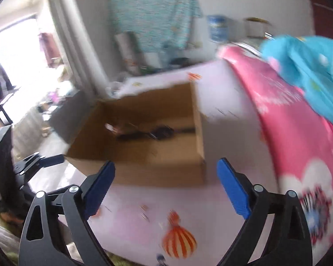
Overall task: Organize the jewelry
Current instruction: 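Withdraw both open tools from the box back over the table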
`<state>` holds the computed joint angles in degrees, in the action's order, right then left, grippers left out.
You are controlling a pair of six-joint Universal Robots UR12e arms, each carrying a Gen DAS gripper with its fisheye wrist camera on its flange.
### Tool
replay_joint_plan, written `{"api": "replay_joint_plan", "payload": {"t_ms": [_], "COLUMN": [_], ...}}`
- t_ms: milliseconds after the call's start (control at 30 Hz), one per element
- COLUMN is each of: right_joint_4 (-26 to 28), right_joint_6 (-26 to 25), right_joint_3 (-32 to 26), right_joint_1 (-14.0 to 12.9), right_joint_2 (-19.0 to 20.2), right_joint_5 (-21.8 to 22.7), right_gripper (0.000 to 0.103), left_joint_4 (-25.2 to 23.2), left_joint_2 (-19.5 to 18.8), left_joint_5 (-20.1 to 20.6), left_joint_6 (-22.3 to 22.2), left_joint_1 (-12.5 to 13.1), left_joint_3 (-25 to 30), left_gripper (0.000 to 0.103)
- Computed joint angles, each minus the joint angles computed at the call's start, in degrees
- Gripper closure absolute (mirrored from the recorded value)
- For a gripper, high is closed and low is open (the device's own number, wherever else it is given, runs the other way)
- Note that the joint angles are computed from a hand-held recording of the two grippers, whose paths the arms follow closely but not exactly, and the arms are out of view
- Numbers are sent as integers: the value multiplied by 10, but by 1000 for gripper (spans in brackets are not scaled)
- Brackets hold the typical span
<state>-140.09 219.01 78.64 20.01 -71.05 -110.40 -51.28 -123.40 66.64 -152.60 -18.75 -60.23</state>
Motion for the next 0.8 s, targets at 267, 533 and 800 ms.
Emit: {"api": "replay_joint_plan", "payload": {"t_ms": [267,533,800], "right_joint_4": [174,281,366], "right_joint_6": [136,162,192], "right_joint_3": [0,-34,-61], "right_joint_1": [-2,-6,-14], "right_joint_2": [8,32,52], "right_joint_5": [8,1,-14], "right_gripper": [12,12,9], "left_joint_4": [-35,-60,-105], "left_joint_2": [-12,-31,-44], "left_joint_5": [43,90,90], "left_joint_6": [38,45,40], "left_joint_1": [-25,-37,-38], "left_joint_3": [-20,-4,16], "left_gripper": [12,12,8]}}
